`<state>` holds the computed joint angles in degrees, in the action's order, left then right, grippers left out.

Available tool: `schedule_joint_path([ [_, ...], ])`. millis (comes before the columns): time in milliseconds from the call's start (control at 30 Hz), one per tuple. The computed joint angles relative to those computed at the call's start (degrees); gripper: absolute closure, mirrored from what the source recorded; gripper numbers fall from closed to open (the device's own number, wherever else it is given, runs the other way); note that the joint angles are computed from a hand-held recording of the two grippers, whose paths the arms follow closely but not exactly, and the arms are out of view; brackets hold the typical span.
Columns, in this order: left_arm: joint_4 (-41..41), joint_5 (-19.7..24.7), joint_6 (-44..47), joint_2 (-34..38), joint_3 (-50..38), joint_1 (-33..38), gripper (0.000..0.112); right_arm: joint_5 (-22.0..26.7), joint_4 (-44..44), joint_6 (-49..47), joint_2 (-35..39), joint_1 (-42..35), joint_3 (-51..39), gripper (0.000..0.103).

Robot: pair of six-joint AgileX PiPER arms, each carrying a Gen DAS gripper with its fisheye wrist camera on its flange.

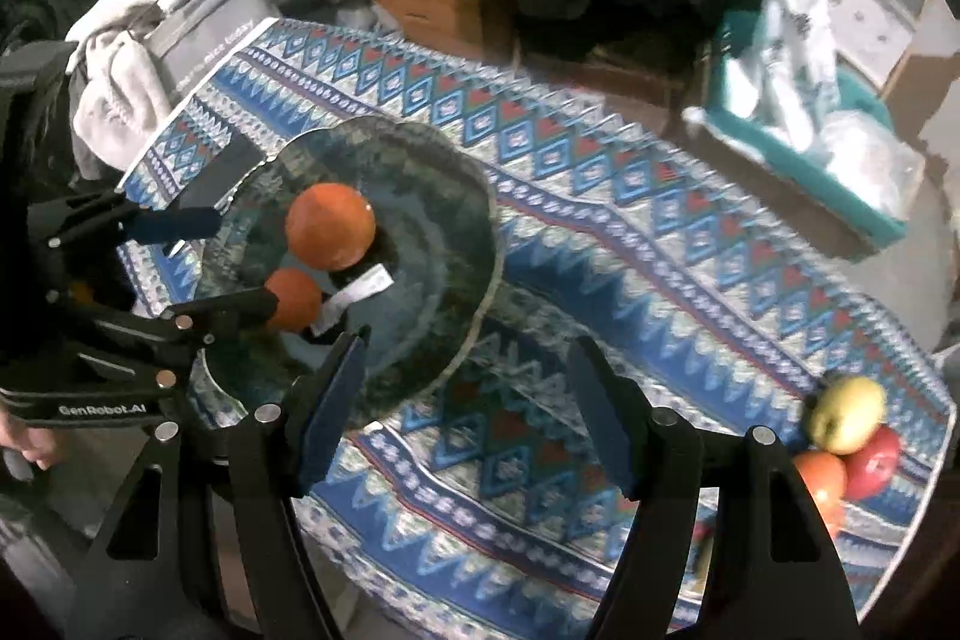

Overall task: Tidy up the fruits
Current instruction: 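Move both tools back to the fruit cluster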

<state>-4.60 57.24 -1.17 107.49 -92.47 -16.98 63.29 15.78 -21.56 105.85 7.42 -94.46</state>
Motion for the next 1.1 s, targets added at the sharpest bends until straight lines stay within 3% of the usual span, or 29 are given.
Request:
schedule_joint_path([
  [567, 0.4, 4.9, -2.9, 0.2, -9.9, -10.5, 0.033, 3.5, 3.2, -6.8, -9.2, -15.2, 5.0, 0.031],
  [900, 0.7, 8.3, -5.1, 3.1, -16.2, -15.4, 0.031, 4.2, 4.6, -12.1, -11.6, -23.9, 6.3, 0.023],
  [1100, 1.1, 10.3, -5.5, 6.0, -20.3, -18.6, 0.031, 4.1, 4.7, -14.6, -11.4, -28.5, 7.3, 0.023],
])
